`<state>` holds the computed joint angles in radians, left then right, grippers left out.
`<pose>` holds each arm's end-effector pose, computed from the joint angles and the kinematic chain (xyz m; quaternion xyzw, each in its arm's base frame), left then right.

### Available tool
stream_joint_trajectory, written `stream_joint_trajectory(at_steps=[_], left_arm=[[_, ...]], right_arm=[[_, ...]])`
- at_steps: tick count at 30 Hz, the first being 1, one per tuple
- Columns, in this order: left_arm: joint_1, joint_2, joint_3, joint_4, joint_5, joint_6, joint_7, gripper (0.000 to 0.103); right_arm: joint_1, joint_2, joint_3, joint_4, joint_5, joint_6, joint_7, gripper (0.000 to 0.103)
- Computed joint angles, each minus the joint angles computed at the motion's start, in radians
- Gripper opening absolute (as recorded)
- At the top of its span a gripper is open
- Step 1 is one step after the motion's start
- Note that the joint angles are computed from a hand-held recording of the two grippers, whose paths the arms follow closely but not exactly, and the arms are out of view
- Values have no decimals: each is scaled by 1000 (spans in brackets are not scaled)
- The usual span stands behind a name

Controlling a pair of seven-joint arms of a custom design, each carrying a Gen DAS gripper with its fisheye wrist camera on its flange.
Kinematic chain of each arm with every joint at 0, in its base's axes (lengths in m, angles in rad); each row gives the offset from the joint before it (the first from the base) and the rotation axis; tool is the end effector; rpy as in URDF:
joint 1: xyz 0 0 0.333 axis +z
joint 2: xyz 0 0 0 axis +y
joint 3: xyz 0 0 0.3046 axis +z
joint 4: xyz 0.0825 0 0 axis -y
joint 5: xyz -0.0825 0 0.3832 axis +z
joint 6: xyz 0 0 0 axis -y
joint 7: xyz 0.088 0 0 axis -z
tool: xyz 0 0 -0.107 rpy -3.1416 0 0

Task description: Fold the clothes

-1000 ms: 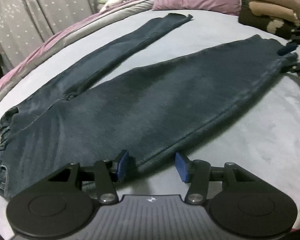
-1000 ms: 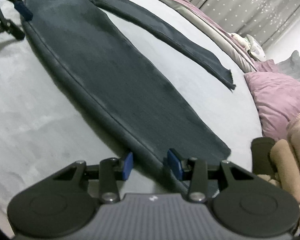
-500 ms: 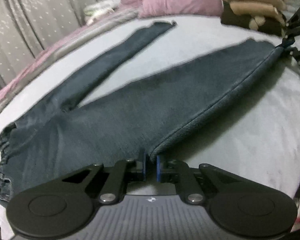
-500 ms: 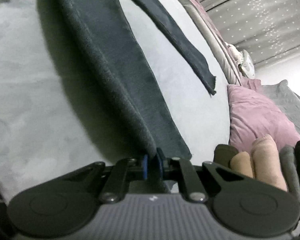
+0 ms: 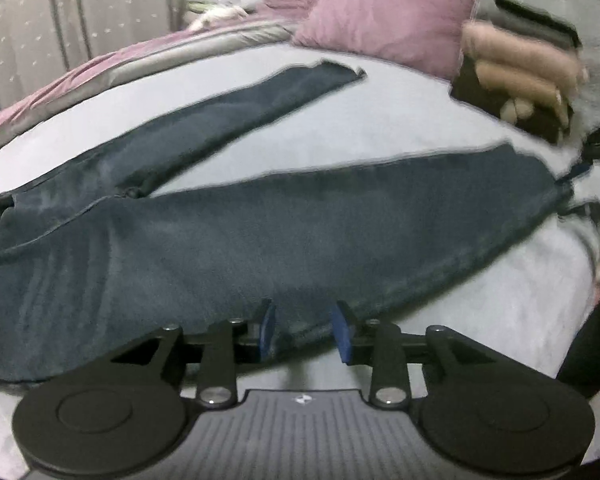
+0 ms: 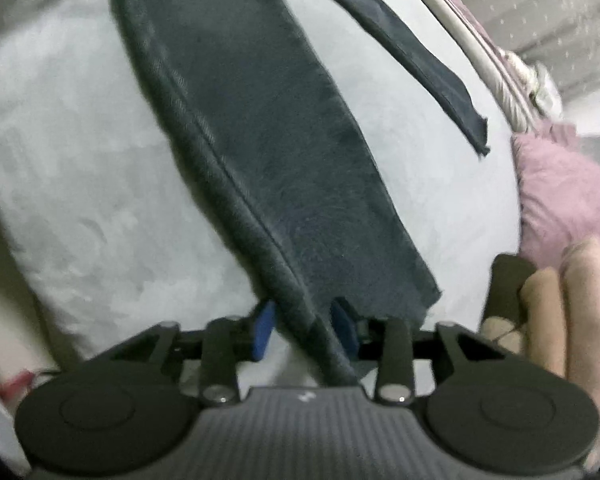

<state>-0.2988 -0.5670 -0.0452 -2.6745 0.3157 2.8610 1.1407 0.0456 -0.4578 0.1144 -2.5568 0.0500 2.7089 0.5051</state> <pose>0.3834 -0.1564 0.4884 -0.5912 0.7129 -0.2909 0.2400 0.4400 0.0716 0.4822 -0.9370 0.1801 -0.2858 0.0891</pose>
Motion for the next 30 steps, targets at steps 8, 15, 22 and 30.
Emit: stream_joint_trajectory(at_steps=[8, 15, 22, 30], left_arm=[[171, 61, -77, 33, 102, 81, -149, 35], [247, 150, -112, 68, 222, 76, -265, 35], [212, 103, -73, -7, 226, 85, -261, 37], [215, 89, -69, -31, 244, 106, -268, 36]], right_arm=[[85, 30, -110, 169, 275, -246, 0, 42], [199, 149, -111, 243, 557, -158, -57, 42], [310, 296, -62, 345, 805, -133, -133, 41], [386, 486, 30, 475, 915, -50, -108, 39]])
